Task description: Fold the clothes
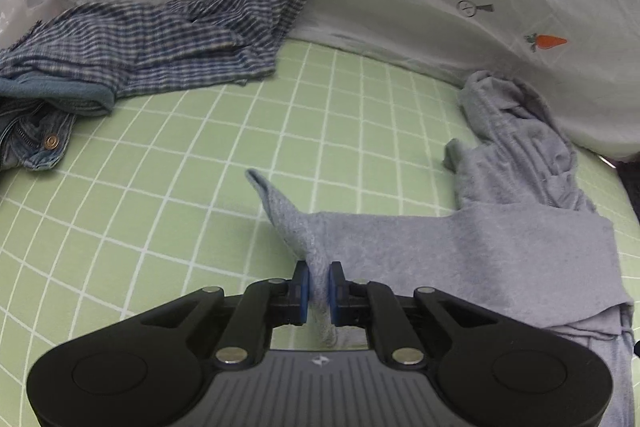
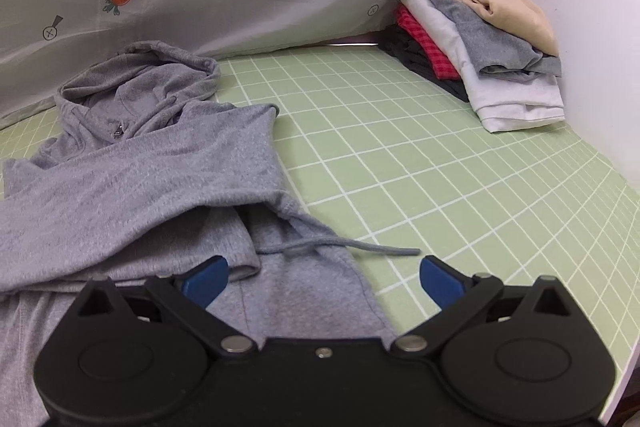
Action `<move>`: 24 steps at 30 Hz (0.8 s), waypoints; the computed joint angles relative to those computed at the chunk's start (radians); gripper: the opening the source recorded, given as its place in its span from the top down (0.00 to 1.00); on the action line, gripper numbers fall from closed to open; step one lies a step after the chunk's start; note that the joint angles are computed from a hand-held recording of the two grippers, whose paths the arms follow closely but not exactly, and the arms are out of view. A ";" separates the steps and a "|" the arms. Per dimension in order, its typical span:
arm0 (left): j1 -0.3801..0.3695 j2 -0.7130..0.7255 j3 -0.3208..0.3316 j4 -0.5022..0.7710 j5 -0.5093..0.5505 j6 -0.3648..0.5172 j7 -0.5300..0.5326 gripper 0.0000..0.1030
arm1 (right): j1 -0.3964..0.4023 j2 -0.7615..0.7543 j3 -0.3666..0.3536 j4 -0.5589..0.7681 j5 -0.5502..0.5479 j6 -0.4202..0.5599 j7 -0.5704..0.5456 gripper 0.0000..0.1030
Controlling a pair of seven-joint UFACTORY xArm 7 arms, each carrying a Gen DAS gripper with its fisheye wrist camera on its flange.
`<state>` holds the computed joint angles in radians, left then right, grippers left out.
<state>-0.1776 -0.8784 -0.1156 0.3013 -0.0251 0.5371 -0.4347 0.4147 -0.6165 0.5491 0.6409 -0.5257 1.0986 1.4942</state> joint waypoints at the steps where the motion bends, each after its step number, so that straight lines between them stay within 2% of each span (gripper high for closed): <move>1: -0.014 0.004 -0.013 0.010 -0.007 -0.009 -0.010 0.90 | 0.015 -0.027 -0.005 -0.014 0.013 0.011 -0.006 0.00; 7: -0.130 0.052 -0.135 0.087 -0.057 -0.071 -0.157 0.90 | 0.081 -0.215 -0.044 -0.108 0.098 0.065 -0.093 0.00; 13: -0.235 0.284 -0.258 0.209 -0.030 -0.198 -0.275 0.87 | 0.072 -0.404 -0.105 -0.205 0.134 0.079 -0.258 0.00; 15: -0.245 0.360 -0.294 0.257 0.012 -0.195 -0.307 0.70 | 0.047 -0.450 -0.126 -0.231 0.137 0.066 -0.302 0.00; 16: -0.250 0.394 -0.309 0.281 0.034 -0.187 -0.322 0.66 | 0.031 -0.469 -0.140 -0.245 0.137 0.052 -0.323 0.00; 17: -0.258 0.420 -0.315 0.298 0.054 -0.181 -0.332 0.56 | 0.011 -0.480 -0.150 -0.255 0.135 0.033 -0.342 0.00; 18: -0.262 0.430 -0.313 0.303 0.073 -0.176 -0.341 0.39 | -0.010 -0.482 -0.154 -0.262 0.131 0.008 -0.358 0.00; 20: -0.228 0.416 -0.336 0.305 0.136 -0.147 -0.402 0.20 | -0.057 -0.475 -0.158 -0.269 0.127 -0.048 -0.386 0.00; 24: -0.176 0.346 -0.330 0.300 0.223 0.021 -0.492 0.18 | -0.152 -0.375 -0.142 -0.240 0.126 -0.185 -0.399 0.00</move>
<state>-0.3536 -0.5324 -0.4454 0.6016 0.1976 0.5584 -0.9266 0.2627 -0.9913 0.4073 0.4011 -0.3998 0.9131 1.0956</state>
